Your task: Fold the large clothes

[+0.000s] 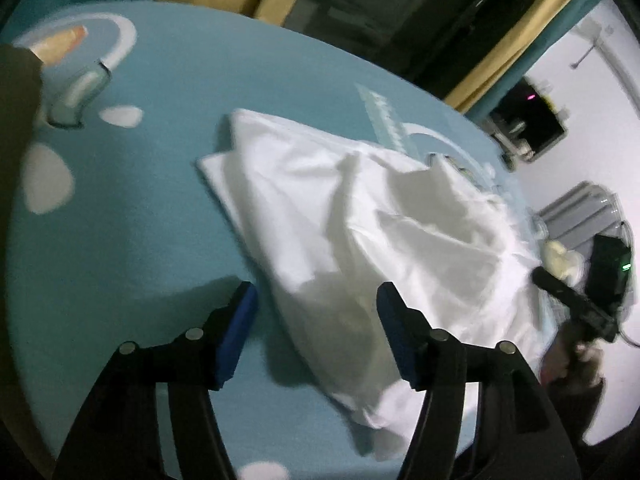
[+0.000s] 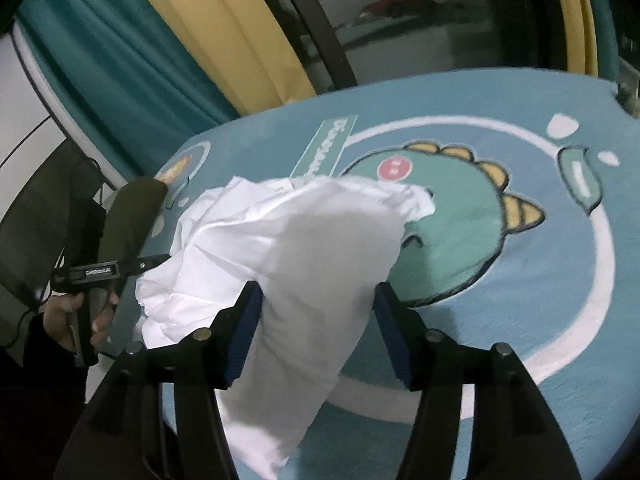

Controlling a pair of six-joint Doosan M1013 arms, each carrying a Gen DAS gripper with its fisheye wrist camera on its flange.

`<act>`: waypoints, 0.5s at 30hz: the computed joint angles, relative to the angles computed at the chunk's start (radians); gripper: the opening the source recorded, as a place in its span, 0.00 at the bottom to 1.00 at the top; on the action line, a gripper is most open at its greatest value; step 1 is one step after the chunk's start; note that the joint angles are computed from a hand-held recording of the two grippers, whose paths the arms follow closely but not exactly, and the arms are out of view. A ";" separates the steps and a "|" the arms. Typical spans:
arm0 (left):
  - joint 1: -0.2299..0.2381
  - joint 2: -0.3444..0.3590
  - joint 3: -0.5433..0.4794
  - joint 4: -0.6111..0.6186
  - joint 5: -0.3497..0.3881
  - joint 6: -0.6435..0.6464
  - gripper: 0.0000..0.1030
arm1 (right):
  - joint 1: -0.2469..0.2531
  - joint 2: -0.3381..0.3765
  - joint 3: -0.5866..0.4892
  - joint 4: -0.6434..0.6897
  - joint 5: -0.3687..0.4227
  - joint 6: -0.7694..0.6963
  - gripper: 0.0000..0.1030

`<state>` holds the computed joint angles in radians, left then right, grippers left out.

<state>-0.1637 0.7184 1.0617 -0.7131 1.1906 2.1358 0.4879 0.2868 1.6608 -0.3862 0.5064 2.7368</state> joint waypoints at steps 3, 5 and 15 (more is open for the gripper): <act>0.000 0.004 0.002 -0.035 0.029 0.031 0.68 | 0.000 0.004 0.001 -0.060 -0.005 0.048 0.57; -0.002 0.011 -0.005 -0.057 0.063 0.051 0.68 | -0.005 0.022 -0.013 -0.055 0.016 0.043 0.57; 0.010 0.010 0.023 -0.194 0.110 0.080 0.74 | 0.013 0.139 -0.159 -0.035 0.229 -0.116 0.60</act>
<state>-0.1535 0.7281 1.0845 -0.9070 1.3002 2.2162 0.5005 0.4253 1.5018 -0.4215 0.7358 2.6212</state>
